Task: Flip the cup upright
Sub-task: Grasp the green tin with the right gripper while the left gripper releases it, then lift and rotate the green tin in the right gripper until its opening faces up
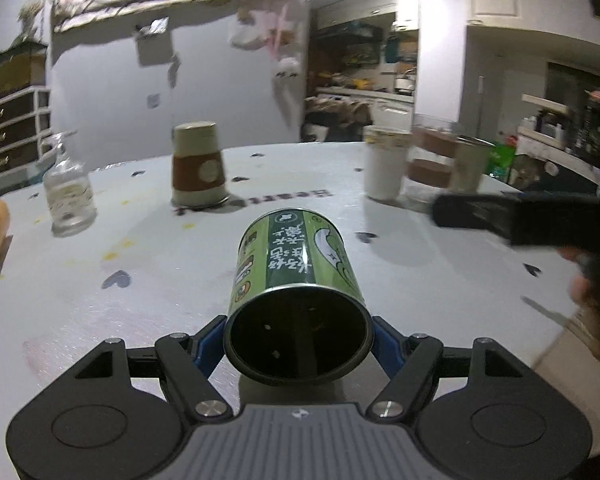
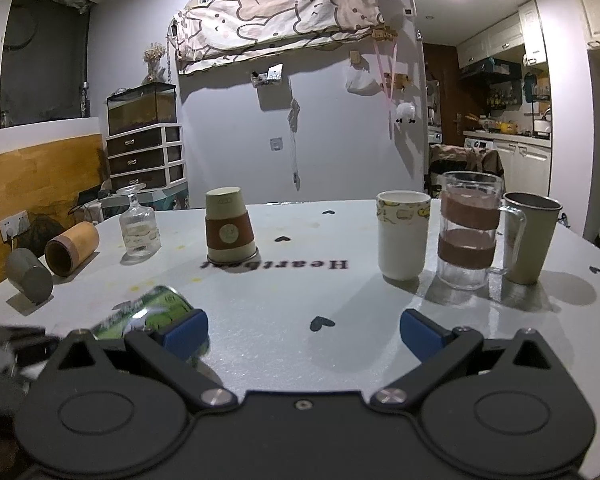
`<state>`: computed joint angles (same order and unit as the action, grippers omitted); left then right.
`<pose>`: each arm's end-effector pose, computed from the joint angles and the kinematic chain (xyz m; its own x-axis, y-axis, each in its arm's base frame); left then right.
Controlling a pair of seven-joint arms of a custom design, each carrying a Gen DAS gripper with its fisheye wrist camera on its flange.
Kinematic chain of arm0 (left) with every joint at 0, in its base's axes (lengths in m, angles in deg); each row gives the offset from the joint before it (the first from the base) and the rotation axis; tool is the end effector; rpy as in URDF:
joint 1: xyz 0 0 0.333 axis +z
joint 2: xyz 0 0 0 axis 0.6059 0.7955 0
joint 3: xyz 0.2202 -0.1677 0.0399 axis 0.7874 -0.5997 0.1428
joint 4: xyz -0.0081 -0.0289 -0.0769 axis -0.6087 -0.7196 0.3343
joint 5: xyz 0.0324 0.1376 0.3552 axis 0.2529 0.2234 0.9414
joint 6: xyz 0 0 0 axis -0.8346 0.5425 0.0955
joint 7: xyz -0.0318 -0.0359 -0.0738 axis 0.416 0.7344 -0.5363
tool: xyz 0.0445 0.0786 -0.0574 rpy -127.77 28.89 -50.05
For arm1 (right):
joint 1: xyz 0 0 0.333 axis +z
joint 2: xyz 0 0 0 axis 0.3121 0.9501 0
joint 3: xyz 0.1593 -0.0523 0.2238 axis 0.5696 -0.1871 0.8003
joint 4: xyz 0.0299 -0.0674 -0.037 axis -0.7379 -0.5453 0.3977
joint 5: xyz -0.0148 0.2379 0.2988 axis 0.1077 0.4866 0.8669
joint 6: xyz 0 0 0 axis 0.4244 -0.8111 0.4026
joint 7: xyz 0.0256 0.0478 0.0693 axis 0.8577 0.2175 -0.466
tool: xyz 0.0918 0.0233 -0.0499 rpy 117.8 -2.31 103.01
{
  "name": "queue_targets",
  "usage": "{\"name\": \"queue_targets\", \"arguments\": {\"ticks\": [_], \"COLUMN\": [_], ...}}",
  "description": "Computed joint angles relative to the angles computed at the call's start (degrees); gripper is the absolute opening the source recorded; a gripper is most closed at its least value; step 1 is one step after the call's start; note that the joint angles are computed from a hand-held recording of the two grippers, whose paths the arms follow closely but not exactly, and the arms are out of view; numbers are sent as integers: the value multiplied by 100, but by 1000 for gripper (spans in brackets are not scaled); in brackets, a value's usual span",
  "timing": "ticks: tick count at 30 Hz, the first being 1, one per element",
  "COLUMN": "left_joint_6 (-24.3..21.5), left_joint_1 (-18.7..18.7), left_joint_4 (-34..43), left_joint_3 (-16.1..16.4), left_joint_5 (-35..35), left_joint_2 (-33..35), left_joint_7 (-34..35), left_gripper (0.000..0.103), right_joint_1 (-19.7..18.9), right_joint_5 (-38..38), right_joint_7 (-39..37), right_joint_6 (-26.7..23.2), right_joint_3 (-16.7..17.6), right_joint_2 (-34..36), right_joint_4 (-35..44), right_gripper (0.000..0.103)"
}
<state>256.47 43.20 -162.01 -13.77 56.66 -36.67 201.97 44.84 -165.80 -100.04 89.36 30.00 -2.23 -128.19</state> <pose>0.7078 -0.1963 0.3482 -0.5428 -0.8396 0.0196 -0.4347 0.2609 -0.8620 0.6599 0.2750 0.3828 -0.0128 -0.9968 -0.0787 -0.3590 0.0780 -0.9301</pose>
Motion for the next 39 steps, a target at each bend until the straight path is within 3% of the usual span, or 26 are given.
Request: {"name": "queue_targets", "arguments": {"ticks": [3, 7, 11, 15, 18, 22, 25, 31, 39], "left_joint_6": [199, 742, 879, 896, 915, 845, 767, 849, 968], "left_joint_1": [416, 776, 1318, 1636, 1826, 1767, 1633, 1512, 1243], "left_joint_4": [-329, -727, -1051, -1205, -1305, -1303, -1214, -1121, -862], "left_joint_3": [-556, -1080, -1705, -2009, -2168, -2010, -1806, -1557, -1159], "left_joint_5": [19, 400, 911, 1312, 1603, 1789, 1824, 1773, 1764], "left_joint_2": [11, 128, 330, 477, 569, 513, 466, 398, 335], "left_joint_7": [340, 646, 682, 543, 427, 83, -191, -724, -1465], "left_gripper": [75, 75, 75, 75, 76, 78, 82, 82, 82], "right_joint_1": [-127, -389, -916, -1256, -1182, -1071, -1096, -641, -20], "right_joint_5": [454, 1682, 3239, 4554, 5151, 5468, 5602, 5522, 5589], "right_joint_7": [-434, -1572, -3551, -5598, -6413, -6466, -6223, -5368, -4594], "right_joint_6": [141, 309, 241, -338, -845, -1006, -650, -295, 152], "right_joint_3": [88, 326, 1186, 2213, 2465, 2226, 1990, 905, -142], "right_joint_2": [155, 571, 1251, 2136, 2650, 2620, 2241, 1514, 715], "right_joint_4": [195, 721, 1597, 2778, 3544, 3489, 2840, 1753, 360], "right_gripper": [103, 103, 103, 103, 103, 103, 103, 103, 103]}}
